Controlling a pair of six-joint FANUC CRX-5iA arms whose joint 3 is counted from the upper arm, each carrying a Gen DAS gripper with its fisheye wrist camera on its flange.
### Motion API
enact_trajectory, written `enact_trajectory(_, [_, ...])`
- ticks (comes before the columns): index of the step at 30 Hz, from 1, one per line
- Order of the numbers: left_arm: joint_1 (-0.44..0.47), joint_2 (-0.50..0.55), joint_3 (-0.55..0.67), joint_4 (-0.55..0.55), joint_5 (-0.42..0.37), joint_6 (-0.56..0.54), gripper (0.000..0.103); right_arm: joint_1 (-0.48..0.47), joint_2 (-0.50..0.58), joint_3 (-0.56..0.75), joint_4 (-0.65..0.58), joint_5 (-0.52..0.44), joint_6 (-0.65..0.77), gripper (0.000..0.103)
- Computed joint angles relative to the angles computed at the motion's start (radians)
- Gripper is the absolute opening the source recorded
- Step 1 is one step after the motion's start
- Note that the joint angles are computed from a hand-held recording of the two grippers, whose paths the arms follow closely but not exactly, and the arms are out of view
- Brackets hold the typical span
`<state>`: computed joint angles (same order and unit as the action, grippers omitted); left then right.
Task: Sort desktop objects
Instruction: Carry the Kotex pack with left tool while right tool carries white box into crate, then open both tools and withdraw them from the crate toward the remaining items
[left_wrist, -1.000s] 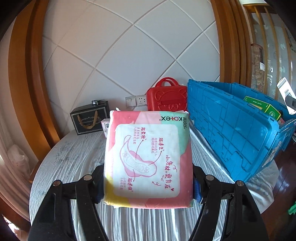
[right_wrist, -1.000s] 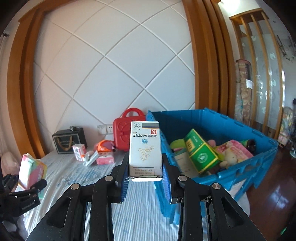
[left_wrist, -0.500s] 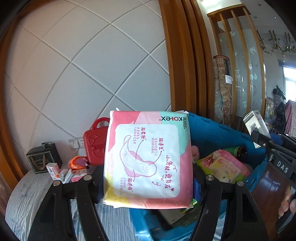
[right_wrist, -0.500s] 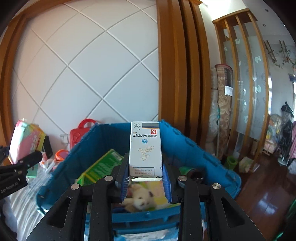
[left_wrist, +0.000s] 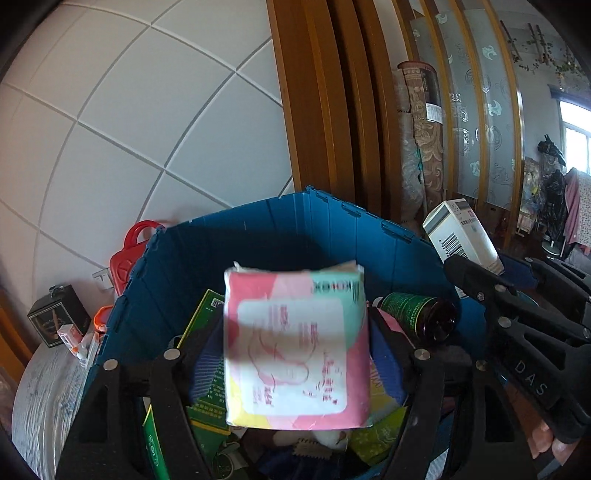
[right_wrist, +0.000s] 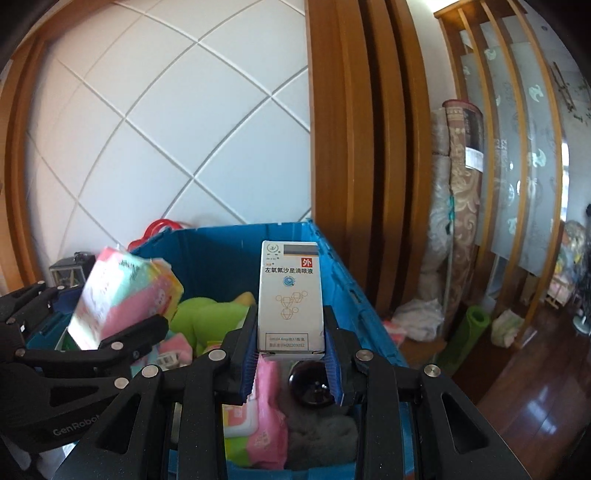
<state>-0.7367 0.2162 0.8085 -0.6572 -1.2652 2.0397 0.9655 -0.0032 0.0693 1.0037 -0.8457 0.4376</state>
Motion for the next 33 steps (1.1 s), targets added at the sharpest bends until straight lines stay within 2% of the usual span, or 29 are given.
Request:
enact_trajectory(7, [-0.011,0.013,0.025,-0.055,-0.042,0.036,0.075,-0.031,0.019,0.018,-0.050,0.064,0.060,0.033])
enact_trajectory(8, [-0.011,0.013,0.027,-0.058,-0.047,0.038,0.076,-0.034,0.019,0.018,-0.053,0.069,0.061,0.037])
enact_trajectory(10, [-0.012,0.009,0.021,-0.065,-0.054,0.047,0.076,-0.036,0.019,0.017,-0.057,0.076,0.062,0.055])
enact_trajectory(13, [-0.010,-0.006,0.007,-0.072,-0.059,0.060,0.076,-0.037,0.018,0.013,-0.040,0.075,0.048,0.069])
enact_trajectory(16, [-0.008,-0.029,-0.017,-0.077,-0.059,0.074,0.076,-0.035,0.009,0.003,-0.026,0.077,0.030,0.101])
enact_trajectory(17, [-0.006,-0.039,-0.028,-0.077,-0.056,0.076,0.076,-0.032,0.005,-0.005,-0.004,0.072,0.009,0.103])
enact_trajectory(24, [-0.014,-0.133,-0.111,-0.130,-0.060,0.125,0.077,-0.001,-0.010,-0.015,0.086,0.046,-0.078,0.103])
enact_trajectory(33, [0.040,-0.343,-0.311,-0.149,-0.047,0.181,0.078,0.109,0.046,0.044,0.108,0.023,-0.091,0.103])
